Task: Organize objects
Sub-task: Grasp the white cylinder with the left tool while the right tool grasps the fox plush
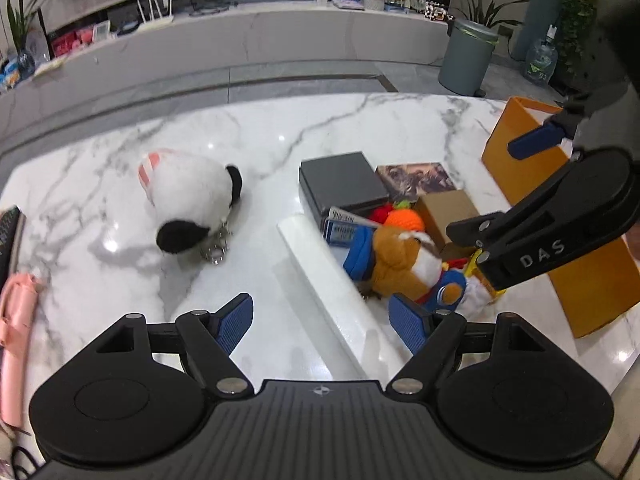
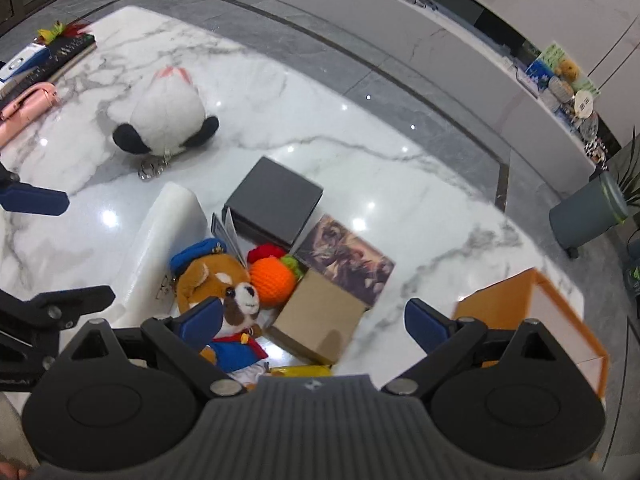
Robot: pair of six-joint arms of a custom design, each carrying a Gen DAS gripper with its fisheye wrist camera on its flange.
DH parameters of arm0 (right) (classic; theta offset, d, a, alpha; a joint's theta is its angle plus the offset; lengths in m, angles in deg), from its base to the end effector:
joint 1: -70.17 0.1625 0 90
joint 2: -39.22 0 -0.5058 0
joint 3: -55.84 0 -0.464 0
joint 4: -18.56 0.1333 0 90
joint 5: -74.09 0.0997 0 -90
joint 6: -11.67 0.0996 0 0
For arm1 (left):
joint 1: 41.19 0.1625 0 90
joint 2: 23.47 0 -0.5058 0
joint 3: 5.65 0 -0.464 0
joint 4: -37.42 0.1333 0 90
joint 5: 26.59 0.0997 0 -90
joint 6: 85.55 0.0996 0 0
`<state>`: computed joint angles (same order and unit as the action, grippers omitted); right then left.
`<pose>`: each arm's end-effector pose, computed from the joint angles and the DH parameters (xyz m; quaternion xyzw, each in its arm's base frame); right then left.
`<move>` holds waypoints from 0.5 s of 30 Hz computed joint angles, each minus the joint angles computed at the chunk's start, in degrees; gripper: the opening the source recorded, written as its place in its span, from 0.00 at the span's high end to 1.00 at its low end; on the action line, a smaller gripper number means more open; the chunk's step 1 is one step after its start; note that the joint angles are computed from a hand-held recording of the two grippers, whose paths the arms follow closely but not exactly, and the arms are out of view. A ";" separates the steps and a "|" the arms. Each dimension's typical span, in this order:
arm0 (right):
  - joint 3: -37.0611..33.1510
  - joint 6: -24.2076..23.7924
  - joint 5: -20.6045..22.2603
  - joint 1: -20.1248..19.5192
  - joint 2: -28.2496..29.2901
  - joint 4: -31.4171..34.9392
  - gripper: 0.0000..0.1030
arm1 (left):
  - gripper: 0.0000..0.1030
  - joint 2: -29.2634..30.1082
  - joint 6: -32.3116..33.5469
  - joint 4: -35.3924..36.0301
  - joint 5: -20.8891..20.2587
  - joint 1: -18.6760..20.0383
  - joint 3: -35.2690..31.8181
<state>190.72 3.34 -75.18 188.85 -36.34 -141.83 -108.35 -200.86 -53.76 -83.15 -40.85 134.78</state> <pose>0.2676 -0.3899 0.2225 0.2294 -0.8355 0.1695 0.4696 -0.2970 -0.1900 0.1542 -0.0609 0.8599 -0.3445 0.3719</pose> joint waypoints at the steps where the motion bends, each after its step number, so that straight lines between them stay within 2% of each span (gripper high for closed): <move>1: 0.41 -1.07 0.23 -0.79 0.79 -2.08 0.06 | 0.12 -0.43 0.02 -0.85 -0.06 0.11 0.65; 3: 0.85 -1.34 0.72 -1.98 1.45 -3.17 0.06 | 0.12 -1.61 -0.09 -3.72 0.17 0.56 2.46; 7: 0.72 2.59 1.28 -4.36 1.49 0.34 0.06 | 0.12 -2.84 1.08 -10.27 0.26 1.79 5.23; 9: 0.54 3.35 3.08 -5.39 1.07 1.60 0.08 | 0.12 -1.93 2.87 -12.61 0.11 2.54 5.68; 12: 0.40 1.04 4.87 -5.61 1.12 0.59 0.13 | 0.12 -0.13 5.88 -16.44 -0.55 3.65 6.28; 14: 0.45 -2.55 4.56 -4.96 2.04 -1.72 0.14 | 0.15 0.79 7.22 -18.39 -1.29 4.40 6.74; 15: 0.45 -4.01 4.89 -4.72 2.29 -2.50 0.18 | 0.16 1.14 7.78 -19.39 -1.66 4.67 7.08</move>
